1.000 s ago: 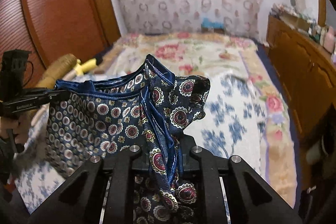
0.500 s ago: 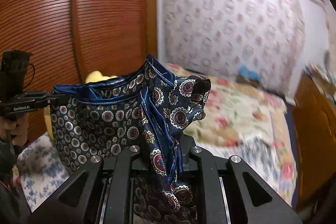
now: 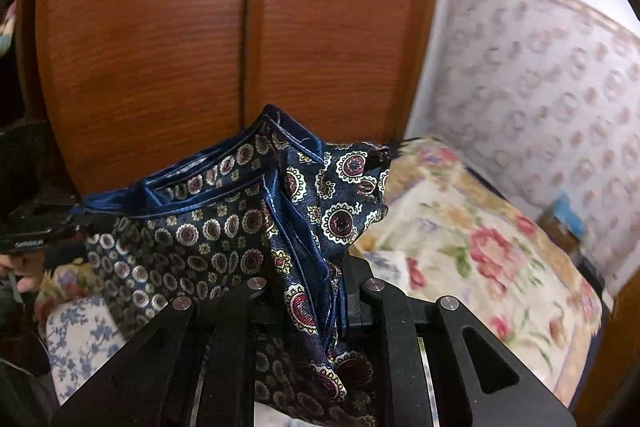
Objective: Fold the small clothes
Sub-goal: 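Lift the bundle with both grippers and carry it beside the yellow plush, then lower the bundle onto the olive cloth pile and open both grippers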
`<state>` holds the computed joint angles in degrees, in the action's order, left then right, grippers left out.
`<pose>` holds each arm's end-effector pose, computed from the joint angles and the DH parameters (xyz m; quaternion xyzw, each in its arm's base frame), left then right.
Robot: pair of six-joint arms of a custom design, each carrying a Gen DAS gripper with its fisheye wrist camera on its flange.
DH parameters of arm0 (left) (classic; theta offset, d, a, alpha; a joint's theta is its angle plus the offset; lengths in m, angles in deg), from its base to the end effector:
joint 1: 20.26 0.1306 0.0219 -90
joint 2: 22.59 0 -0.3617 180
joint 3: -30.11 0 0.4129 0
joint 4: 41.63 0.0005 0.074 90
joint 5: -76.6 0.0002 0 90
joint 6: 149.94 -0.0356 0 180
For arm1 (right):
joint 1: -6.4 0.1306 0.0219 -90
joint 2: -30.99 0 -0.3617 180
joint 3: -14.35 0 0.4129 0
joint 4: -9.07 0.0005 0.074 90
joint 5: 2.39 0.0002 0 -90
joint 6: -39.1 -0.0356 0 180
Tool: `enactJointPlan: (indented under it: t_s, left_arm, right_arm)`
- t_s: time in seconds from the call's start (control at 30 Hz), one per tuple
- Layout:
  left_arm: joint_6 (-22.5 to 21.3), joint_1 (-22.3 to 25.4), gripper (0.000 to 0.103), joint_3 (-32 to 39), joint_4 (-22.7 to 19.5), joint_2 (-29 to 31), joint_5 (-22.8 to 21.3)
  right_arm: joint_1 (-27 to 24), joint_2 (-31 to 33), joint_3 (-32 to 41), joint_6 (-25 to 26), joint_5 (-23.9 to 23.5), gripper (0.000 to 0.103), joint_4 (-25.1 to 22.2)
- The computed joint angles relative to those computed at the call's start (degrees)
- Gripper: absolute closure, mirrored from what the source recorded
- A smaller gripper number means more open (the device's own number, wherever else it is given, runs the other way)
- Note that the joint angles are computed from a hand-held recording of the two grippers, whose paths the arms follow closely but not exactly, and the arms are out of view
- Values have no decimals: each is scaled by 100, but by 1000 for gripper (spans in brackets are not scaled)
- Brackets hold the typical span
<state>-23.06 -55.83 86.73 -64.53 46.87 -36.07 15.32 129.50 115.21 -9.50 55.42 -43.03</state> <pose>0.3202 -0.2127 0.3150 -0.0996 0.8715 -0.1231 0.4641 0.5455 0.1043 0.4256 -0.4699 0.7760 0.1575 0.3902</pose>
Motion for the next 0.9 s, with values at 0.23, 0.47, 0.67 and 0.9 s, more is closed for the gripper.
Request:
enactJointPlan:
  t_s: [0.23,0.47,0.67,0.9]
  left_arm:
    - [222,346,101,-325,-16,89,274]
    - [234,315,100,-282,-218,169,190]
    - [243,195,96,-200,-482,136,-12]
    - [27,-136,62,-209,-614,-182,-487]
  right_arm:
    - [662,623,313,-293,868,71,336]
    - [442,385,-134,-1017,1073,44,1225]
    - [341,443,-382,-1069,728,44,814]
    - [482,608,-936,-1219,1172,43,1267]
